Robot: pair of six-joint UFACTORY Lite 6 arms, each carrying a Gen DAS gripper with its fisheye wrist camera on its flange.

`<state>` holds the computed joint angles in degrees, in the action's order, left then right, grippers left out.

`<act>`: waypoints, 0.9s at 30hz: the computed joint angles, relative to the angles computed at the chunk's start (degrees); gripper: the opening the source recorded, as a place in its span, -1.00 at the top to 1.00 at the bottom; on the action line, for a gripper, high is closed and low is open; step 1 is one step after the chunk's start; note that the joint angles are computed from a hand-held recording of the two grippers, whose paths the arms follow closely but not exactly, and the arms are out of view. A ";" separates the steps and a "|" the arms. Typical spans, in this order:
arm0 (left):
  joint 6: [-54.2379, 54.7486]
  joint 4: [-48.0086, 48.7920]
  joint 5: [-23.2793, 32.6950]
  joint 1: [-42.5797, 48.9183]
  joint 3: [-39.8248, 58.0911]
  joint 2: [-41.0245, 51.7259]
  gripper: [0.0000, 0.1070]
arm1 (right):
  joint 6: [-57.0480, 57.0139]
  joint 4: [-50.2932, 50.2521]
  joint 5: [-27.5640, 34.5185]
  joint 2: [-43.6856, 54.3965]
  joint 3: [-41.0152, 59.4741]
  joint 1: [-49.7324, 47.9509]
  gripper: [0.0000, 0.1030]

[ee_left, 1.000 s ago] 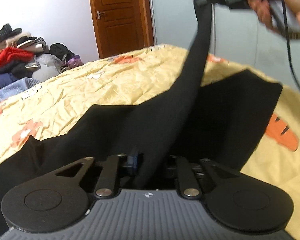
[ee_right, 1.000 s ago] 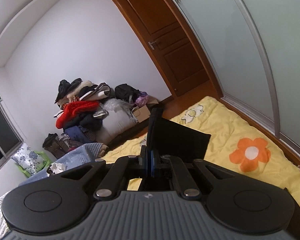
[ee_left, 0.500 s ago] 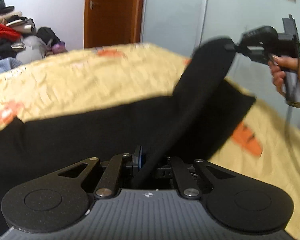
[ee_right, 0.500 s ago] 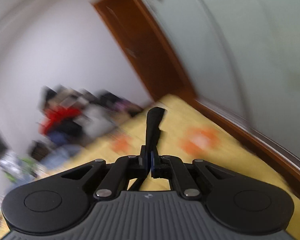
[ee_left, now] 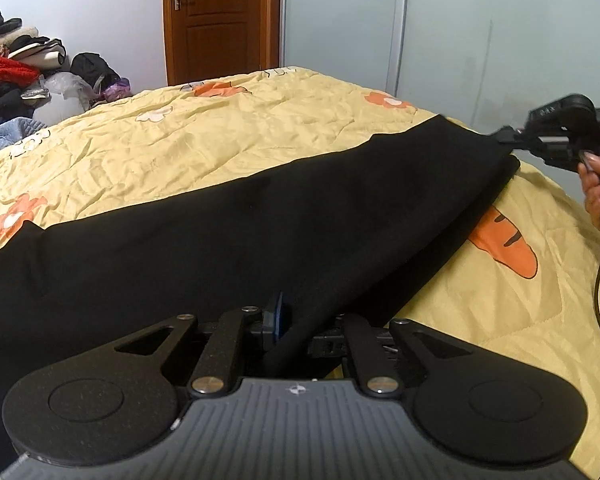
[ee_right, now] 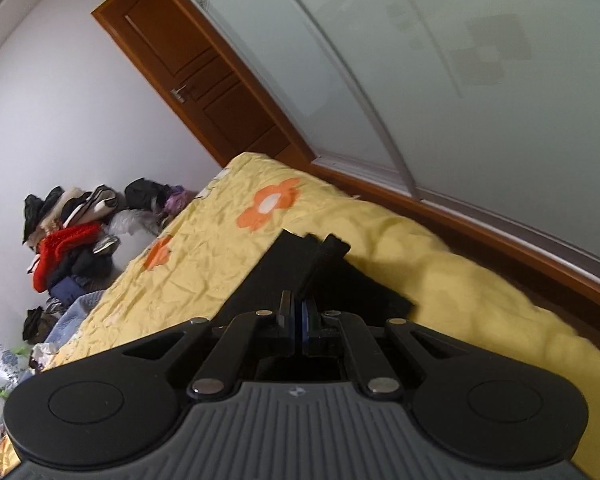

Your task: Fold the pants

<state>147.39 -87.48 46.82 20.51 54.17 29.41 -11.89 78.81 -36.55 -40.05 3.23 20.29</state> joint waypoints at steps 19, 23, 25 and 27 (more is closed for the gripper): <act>-15.58 17.73 11.81 8.56 6.70 -3.54 -0.48 | -18.38 20.93 -23.03 14.64 14.16 20.67 0.62; -21.36 14.86 11.38 10.58 17.91 1.96 -0.68 | -22.81 2.43 0.96 34.10 31.59 15.45 0.60; -25.32 14.95 5.31 9.33 24.46 5.80 -0.67 | -32.42 2.03 12.47 44.92 43.28 13.65 0.60; -30.46 18.02 3.89 8.36 32.72 11.14 -0.67 | -44.37 7.54 17.61 54.57 52.76 14.01 0.60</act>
<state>116.93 -69.46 50.70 28.87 86.89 40.55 -56.26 86.34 -18.94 14.52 55.99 34.31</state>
